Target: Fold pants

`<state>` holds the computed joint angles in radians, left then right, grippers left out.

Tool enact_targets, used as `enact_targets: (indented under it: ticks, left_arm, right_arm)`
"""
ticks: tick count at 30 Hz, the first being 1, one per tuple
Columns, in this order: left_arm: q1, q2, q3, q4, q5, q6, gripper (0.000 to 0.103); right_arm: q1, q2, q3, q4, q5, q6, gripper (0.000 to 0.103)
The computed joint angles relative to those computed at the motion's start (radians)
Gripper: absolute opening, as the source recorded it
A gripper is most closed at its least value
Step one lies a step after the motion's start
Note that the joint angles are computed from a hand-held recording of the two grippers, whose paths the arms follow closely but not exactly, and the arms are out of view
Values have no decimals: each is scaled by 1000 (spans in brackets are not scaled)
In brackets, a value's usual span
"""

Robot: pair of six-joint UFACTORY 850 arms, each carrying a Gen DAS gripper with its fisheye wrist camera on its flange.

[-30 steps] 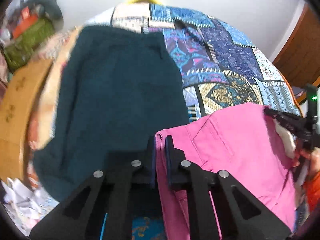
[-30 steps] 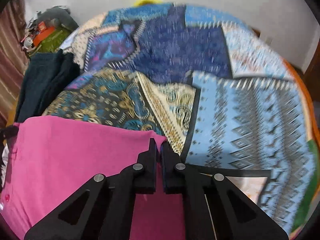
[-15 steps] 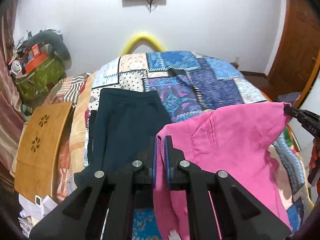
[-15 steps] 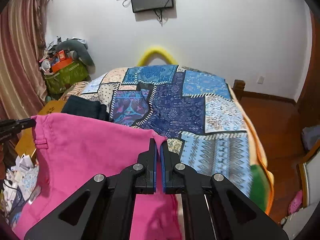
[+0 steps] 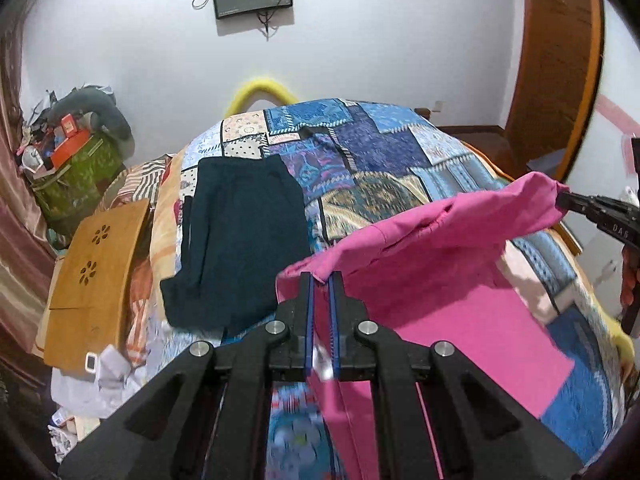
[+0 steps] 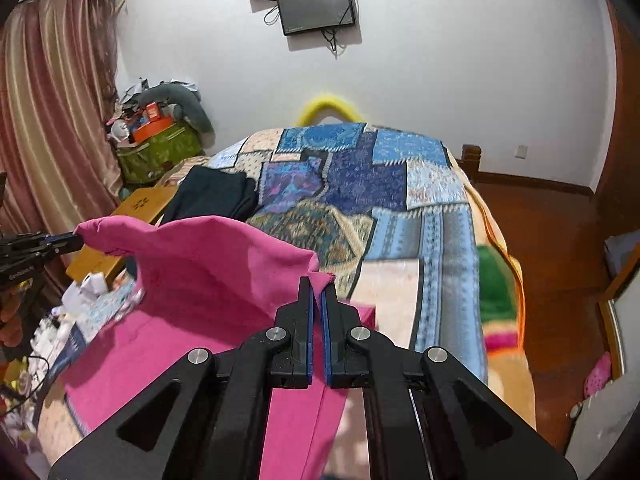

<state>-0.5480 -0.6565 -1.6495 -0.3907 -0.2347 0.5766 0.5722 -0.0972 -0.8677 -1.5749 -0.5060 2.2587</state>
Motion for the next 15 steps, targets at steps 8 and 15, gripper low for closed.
enact_targets:
  ticks: [8,15]
  left_arm:
    - [-11,122,214,-152,72,226,5]
    - [1,133,284,-99,27,153,5]
  right_arm:
    - [77,9,69,133,16,-53,3]
    - [136,-38,101,191,53,-19,5]
